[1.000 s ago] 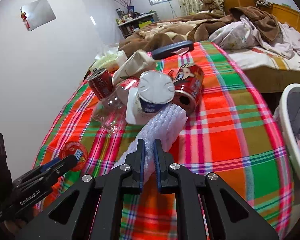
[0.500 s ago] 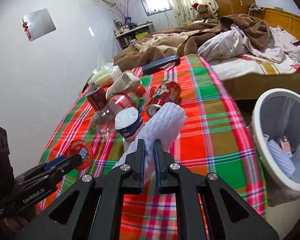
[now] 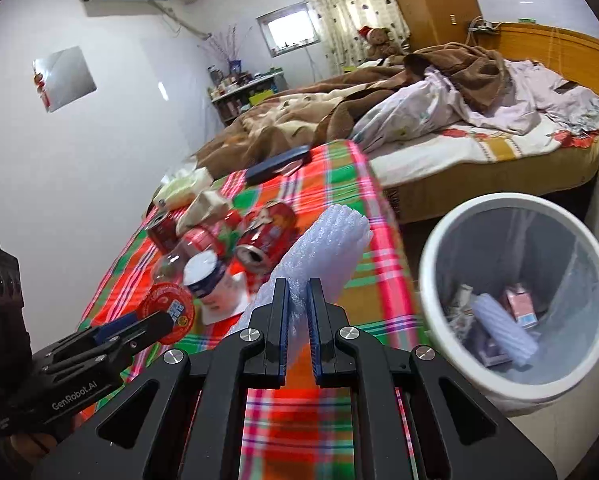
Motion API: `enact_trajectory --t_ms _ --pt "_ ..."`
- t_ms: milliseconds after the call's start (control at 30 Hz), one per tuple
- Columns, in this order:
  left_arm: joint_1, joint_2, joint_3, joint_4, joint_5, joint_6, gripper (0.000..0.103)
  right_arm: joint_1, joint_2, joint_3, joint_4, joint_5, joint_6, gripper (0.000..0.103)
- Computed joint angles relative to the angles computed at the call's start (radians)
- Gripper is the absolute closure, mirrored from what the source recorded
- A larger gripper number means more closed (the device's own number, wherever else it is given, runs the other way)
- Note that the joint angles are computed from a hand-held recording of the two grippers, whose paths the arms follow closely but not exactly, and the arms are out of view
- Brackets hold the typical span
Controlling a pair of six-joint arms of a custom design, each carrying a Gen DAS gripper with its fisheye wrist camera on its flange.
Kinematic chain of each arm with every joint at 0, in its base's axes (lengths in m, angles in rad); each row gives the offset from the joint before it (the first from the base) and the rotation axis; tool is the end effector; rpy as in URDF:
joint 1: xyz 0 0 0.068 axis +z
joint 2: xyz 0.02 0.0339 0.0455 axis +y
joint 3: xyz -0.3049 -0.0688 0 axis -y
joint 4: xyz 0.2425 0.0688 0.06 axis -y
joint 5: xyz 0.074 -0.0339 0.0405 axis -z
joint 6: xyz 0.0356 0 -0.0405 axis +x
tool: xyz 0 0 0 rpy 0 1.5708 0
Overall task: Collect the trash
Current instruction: 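Carry the clear cup and foam sleeve over the white bin and open both tools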
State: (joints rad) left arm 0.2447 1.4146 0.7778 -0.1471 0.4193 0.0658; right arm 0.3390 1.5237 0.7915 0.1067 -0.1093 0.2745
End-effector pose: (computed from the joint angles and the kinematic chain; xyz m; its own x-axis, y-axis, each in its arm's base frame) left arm 0.2739 0.0534 0.2435 -0.6797 -0.1078 -0.7255 0.1034 0.9652 -0.2403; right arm 0.2956 0.1083 0.2365 -0.6437 0.0587 -0.7630 -0.2488 0.9268 0.2812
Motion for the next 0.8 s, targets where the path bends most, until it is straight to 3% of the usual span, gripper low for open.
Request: enact_trajectory --t_ms 567,667,800 --pt "-0.371 0.066 0.117 0.034 -0.167 -0.092 0.063 -0.225 -0.072 -0.027 -0.016 0.004 -0.097 0.094" --pt "-0.45 0.086 0.137 0.046 -0.238 -0.09 0.062 -0.268 -0.071 -0.024 -0.028 0.004 -0.124 0.094" --pt "-0.505 0.13 0.169 0.044 -0.24 -0.1 0.063 -0.319 -0.059 -0.021 -0.039 -0.006 -0.154 0.094"
